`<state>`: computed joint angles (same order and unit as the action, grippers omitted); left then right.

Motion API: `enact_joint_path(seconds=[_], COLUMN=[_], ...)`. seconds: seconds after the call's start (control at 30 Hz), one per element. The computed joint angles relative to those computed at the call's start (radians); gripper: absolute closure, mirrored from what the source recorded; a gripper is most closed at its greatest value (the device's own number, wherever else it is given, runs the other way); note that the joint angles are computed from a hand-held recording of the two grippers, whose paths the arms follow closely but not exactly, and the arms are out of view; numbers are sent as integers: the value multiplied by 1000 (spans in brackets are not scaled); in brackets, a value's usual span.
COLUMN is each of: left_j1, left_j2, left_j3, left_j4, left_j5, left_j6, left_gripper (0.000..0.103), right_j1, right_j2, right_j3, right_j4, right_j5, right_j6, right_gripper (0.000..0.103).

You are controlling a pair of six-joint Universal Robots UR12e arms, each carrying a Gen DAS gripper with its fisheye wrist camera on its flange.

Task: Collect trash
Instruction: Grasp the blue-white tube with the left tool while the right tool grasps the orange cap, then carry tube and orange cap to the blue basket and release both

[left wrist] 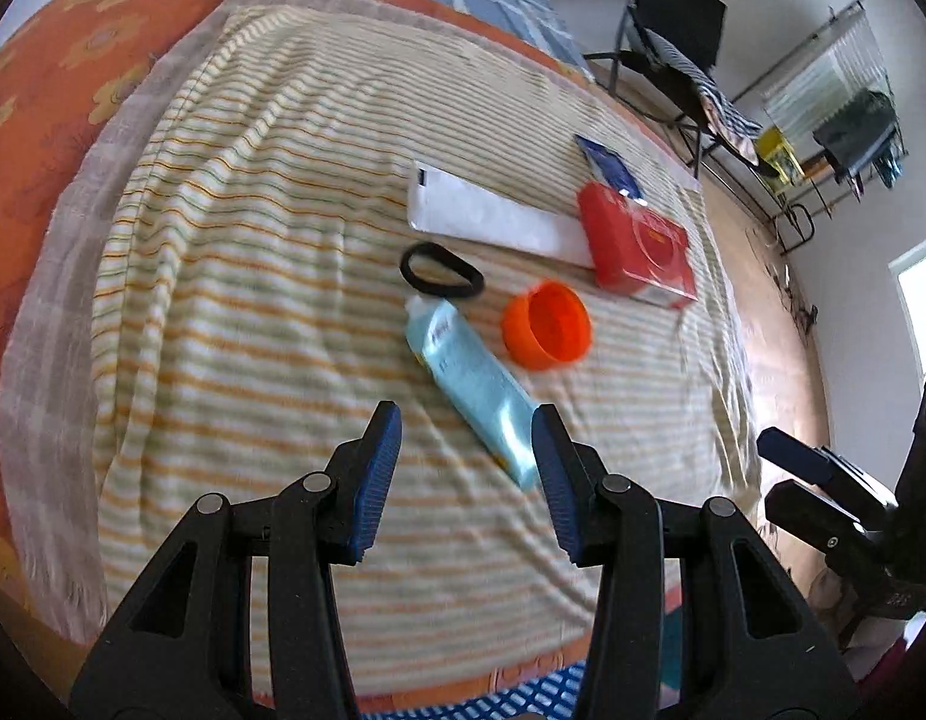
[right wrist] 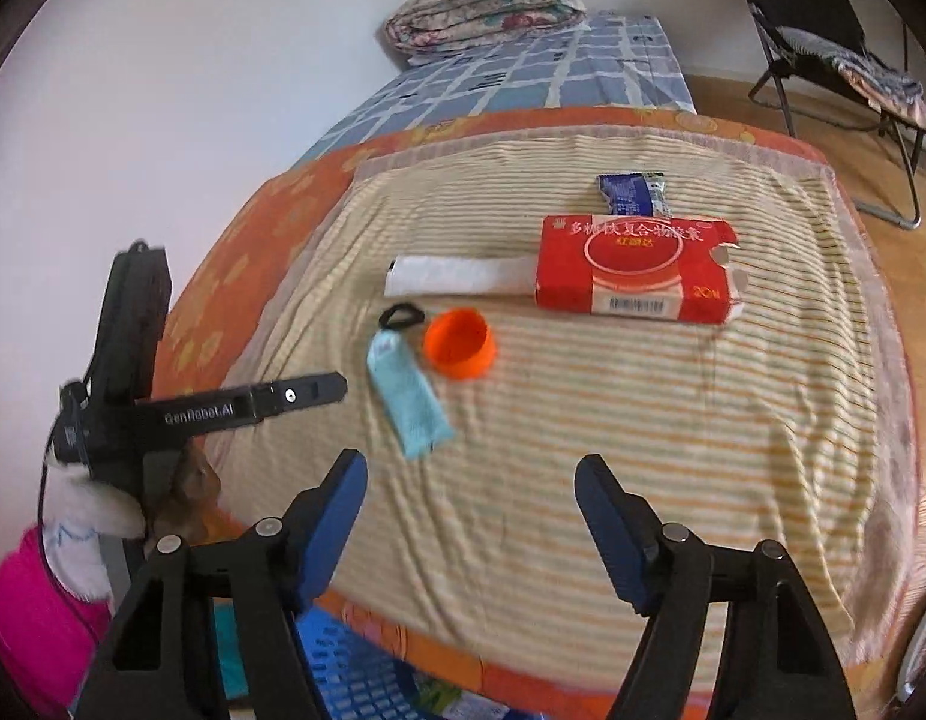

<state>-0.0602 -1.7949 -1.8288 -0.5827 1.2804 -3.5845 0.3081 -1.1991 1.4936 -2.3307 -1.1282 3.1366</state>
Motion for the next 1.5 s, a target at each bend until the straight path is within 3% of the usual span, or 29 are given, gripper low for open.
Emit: enact_joint_path(seconds=[0.33,0.67,0.73,0.87,0.93,1.1,1.23,1.5], left_j1=[9,4,1,-2,-6,-9,-12,-20], left_j2=[-72,-96,-99,-101,-107,-108,-104,-71], left_j3=[61,80,86,88,95,93,90,70], left_j4=[-28,-14,-23,-22,-29,-20,-13,1], left_j5=[6,8,15,19,27,37,32,52], left_j6=[-36,-37,-30,-28,-24,-13,0,46], left_gripper=[57,58,67,70,82,83,87,87], right_j1=[-3,5,9,18,21,32,32,29], right_j2=[118,192,200,213,217,225,224,195], right_j3=[-116,-187,-197,-212,-216,-225,-223,-184], right_j4=[58,92,96,98,103,107,95,49], right_j5=[58,86,79,58,52,14,10,-11], right_j6=[123,168,165,163,162,157,163,155], right_gripper=[44,59,61,65,67,78,97,101])
